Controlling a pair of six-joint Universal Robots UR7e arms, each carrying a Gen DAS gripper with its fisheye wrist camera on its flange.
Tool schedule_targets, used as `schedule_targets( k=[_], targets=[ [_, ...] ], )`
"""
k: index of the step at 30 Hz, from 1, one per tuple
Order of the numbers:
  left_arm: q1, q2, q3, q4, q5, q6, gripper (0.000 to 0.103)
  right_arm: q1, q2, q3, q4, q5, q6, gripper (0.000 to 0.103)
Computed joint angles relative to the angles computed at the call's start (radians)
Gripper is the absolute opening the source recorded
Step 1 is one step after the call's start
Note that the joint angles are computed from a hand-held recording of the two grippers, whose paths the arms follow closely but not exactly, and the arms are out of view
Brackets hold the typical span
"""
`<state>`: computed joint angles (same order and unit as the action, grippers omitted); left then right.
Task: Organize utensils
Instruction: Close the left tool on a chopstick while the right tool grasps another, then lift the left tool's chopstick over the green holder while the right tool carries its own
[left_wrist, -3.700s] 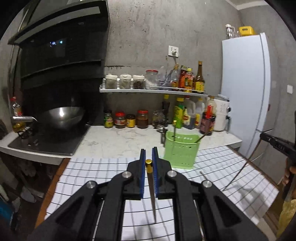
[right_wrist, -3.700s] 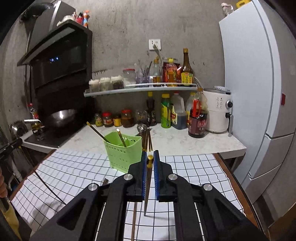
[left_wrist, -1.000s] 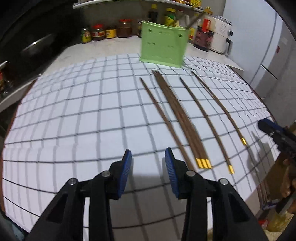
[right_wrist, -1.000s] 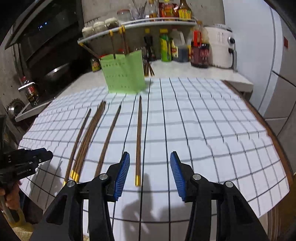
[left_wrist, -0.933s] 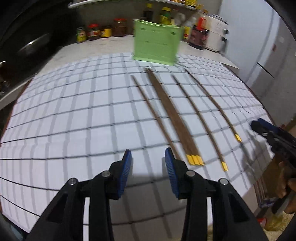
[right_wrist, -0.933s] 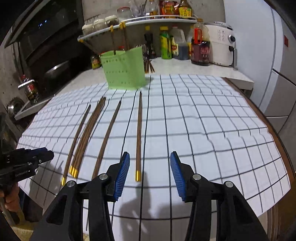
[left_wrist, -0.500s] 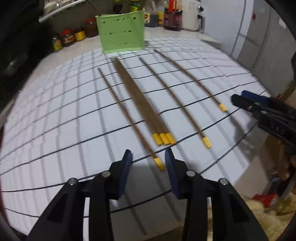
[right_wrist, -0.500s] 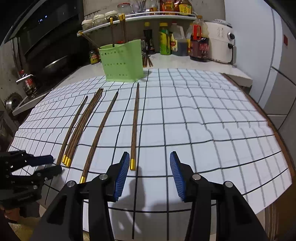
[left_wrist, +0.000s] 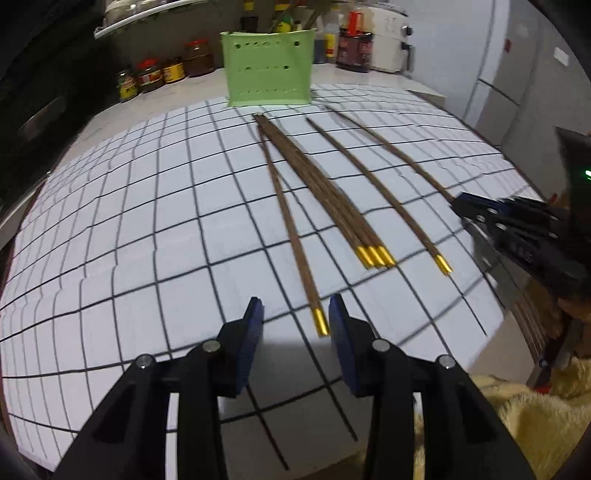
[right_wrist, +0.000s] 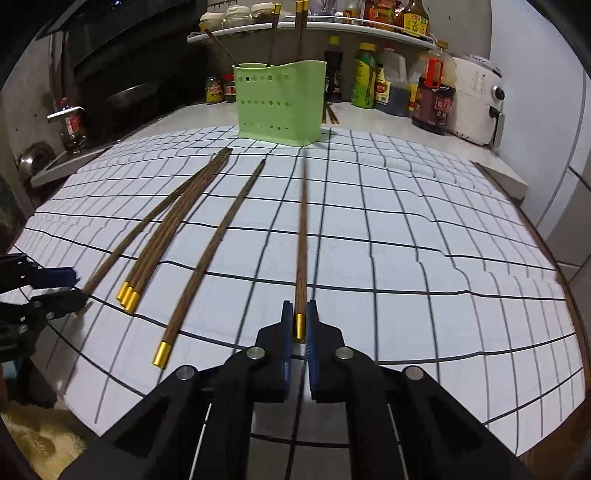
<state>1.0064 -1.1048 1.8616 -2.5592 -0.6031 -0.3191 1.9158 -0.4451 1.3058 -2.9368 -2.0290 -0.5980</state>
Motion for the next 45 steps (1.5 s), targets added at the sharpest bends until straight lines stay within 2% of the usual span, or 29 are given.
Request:
schedule_targets(
  k=[6, 8, 12, 17, 19, 22, 25, 28, 33, 37, 43, 45],
  targets=[
    [-0.011, 0.031, -0.014, 0.011, 0.043, -0.032, 0.036, 0.001, 0.001, 0.01, -0.027, -0.003, -0.001, 0.008],
    [-0.019, 0.04, -0.021, 0.049, 0.075, -0.043, 0.021, 0.0, -0.003, 0.018, -0.034, 0.0, 0.0, 0.008],
    [-0.021, 0.037, -0.019, 0.057, 0.07, -0.034, 0.017, -0.009, -0.013, 0.041, -0.062, 0.028, 0.001, 0.008],
    [-0.023, 0.059, -0.017, 0.005, 0.098, 0.03, 0.016, -0.02, -0.015, 0.058, -0.099, 0.066, 0.004, 0.009],
    [-0.021, 0.059, -0.013, -0.01, 0.108, 0.033, 0.009, -0.021, -0.015, 0.063, -0.112, 0.072, 0.001, 0.009],
    [-0.011, 0.04, 0.001, -0.06, 0.065, 0.036, 0.009, -0.019, -0.012, 0.069, -0.135, 0.064, -0.004, 0.007],
    [-0.006, 0.022, 0.02, -0.12, 0.064, 0.028, 0.007, -0.021, -0.03, 0.086, -0.13, 0.088, 0.02, 0.007],
    [-0.018, 0.003, 0.045, -0.236, 0.086, 0.077, 0.007, -0.015, -0.051, 0.092, -0.126, 0.113, 0.028, 0.007],
    [-0.063, -0.003, 0.069, -0.583, 0.159, 0.301, 0.007, 0.0, -0.097, 0.094, -0.152, 0.186, 0.048, 0.007],
    [-0.094, -0.006, 0.038, -0.865, 0.173, 0.52, 0.007, 0.025, -0.125, 0.067, -0.173, 0.245, 0.053, 0.007],
    [-0.127, 0.008, -0.032, -1.091, 0.179, 0.76, 0.007, 0.06, -0.122, -0.024, -0.176, 0.301, 0.035, 0.007],
    [-0.131, 0.01, -0.051, -1.123, 0.177, 0.802, 0.007, 0.072, -0.107, -0.069, -0.162, 0.306, 0.025, 0.007]
  ],
)
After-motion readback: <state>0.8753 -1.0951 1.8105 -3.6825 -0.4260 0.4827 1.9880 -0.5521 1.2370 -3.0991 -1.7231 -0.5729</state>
